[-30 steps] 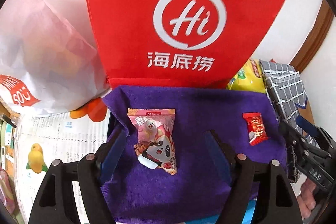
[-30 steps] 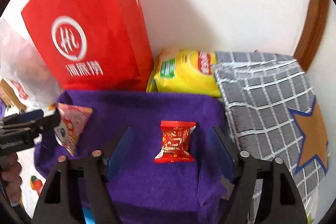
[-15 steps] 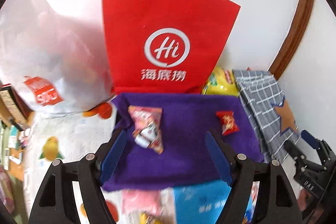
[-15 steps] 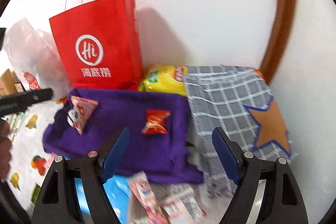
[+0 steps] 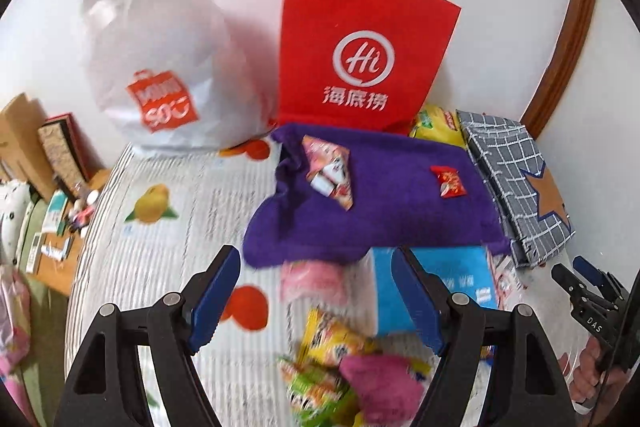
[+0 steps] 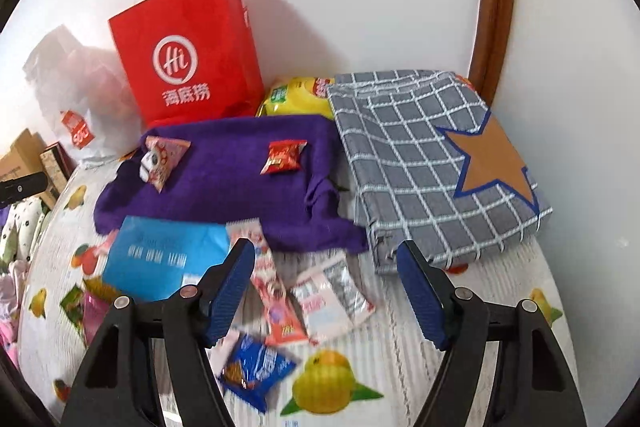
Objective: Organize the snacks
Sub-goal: 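Move both tools back toward the remaining snack pile, then grasp the white packet with the right tool while the left tool grasps the green chip bag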
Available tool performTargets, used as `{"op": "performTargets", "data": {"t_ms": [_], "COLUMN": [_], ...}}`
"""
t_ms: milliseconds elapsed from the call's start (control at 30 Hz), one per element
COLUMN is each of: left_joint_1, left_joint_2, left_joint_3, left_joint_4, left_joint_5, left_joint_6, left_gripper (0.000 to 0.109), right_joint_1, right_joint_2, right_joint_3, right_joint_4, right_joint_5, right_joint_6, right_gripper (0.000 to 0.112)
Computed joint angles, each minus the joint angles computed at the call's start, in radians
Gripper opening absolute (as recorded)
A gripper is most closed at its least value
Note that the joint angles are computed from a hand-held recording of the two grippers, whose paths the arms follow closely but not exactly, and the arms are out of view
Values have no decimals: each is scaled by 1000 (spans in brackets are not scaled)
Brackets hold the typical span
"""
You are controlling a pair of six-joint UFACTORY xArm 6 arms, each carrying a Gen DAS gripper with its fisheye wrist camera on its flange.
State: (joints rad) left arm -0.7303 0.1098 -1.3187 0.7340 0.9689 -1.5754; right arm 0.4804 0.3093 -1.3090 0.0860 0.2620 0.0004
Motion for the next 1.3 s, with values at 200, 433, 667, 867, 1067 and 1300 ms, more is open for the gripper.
{"op": "performTargets", "data": {"t_ms": [200, 433, 667, 867, 1067, 1300], "left_joint_1": [-42, -50, -32, -13, -3, 0], "left_joint_2": [-19, -27, -20, -24, -34, -59], "left_joint_3": [58, 109, 136, 162, 187, 222], "left_joint_4": [-12, -16, -31, -31, -34, -29], "left_joint_5": [44, 22, -15, -57, -71, -86], "left_joint_6": [-75, -122, -126, -131, -132, -140], "left_gripper": [77, 77, 77, 77, 77, 77], "right_joint_1": [-5, -7, -9, -1, -4, -5], "right_joint_2": [-14, 12, 96, 164, 224, 260], "right_joint_3": [86, 110, 45, -20, -86, -115], "right_joint_4": [53, 120, 147, 188, 123, 86], "right_joint_5": [-34, -54, -54, -45, -12, -20], "right_joint_6": [-57, -155, -213, -280, -230, -190], "right_gripper": [68, 68, 68, 68, 68, 68]}}
